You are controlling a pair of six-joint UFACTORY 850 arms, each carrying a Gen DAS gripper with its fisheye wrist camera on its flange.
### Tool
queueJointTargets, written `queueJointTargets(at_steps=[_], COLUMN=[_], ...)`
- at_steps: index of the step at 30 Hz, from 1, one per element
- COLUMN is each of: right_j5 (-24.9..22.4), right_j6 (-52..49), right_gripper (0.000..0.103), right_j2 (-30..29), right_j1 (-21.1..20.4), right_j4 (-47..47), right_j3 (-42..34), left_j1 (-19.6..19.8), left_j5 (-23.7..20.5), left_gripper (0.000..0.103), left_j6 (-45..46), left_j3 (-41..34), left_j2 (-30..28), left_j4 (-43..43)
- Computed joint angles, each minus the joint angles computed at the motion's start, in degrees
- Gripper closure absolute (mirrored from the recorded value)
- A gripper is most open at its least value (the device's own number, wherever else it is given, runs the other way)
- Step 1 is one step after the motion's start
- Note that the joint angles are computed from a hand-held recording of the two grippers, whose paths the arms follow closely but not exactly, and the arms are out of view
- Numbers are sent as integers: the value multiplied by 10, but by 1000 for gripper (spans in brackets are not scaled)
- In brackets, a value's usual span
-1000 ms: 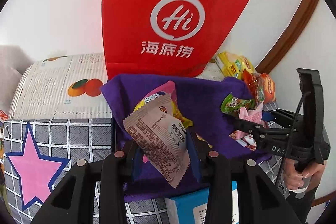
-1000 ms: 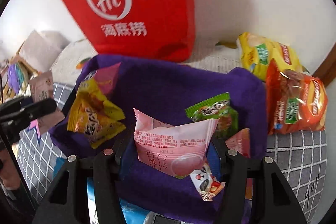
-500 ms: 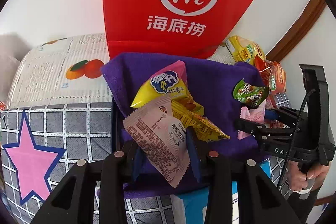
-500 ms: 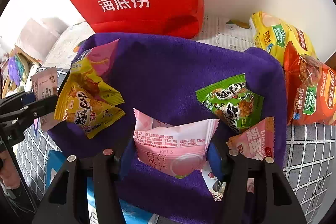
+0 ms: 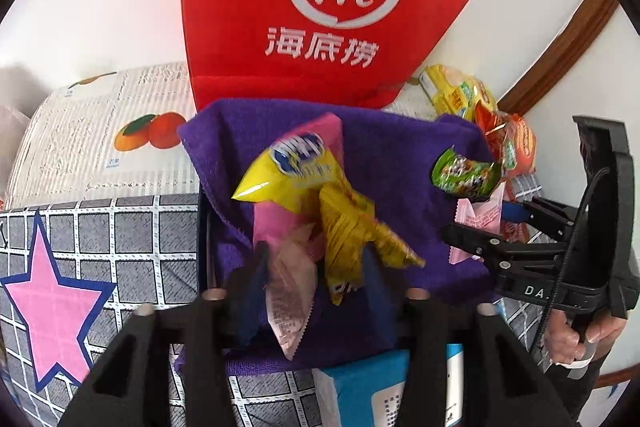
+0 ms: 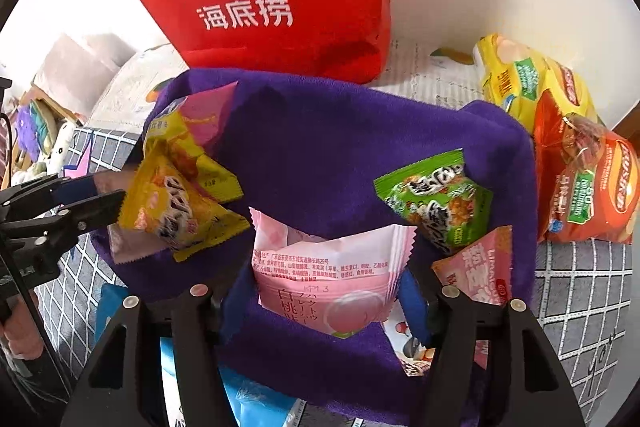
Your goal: Organize snacks
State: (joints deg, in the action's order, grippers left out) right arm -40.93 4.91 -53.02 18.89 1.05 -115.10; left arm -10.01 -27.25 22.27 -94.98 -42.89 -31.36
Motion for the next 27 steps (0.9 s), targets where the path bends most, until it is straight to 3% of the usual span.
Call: queueJointTargets(at_steps=[10, 17, 21, 24, 27], right_j5=[20, 31, 38, 40, 45], right_j6=[17, 39, 46, 57, 54], right_gripper=[39, 39, 39, 39, 39], right_j2=[22, 32, 37, 37, 41], right_j1=[2, 0, 0, 0, -2], right_j4=[-22, -42, -49, -63, -56], right_j3=[22, 32, 38, 40, 44], left_j1=[-1, -7, -13, -16, -15], left_j5=[57, 56, 73, 95, 79], left_gripper=[33, 33, 27, 27, 27], left_j6=[7, -76, -174, -166, -123], left_j3=[34, 31, 38, 53, 49], left_j2=[35, 39, 48, 58, 57], left_j4=[-4, 76, 164, 160, 122])
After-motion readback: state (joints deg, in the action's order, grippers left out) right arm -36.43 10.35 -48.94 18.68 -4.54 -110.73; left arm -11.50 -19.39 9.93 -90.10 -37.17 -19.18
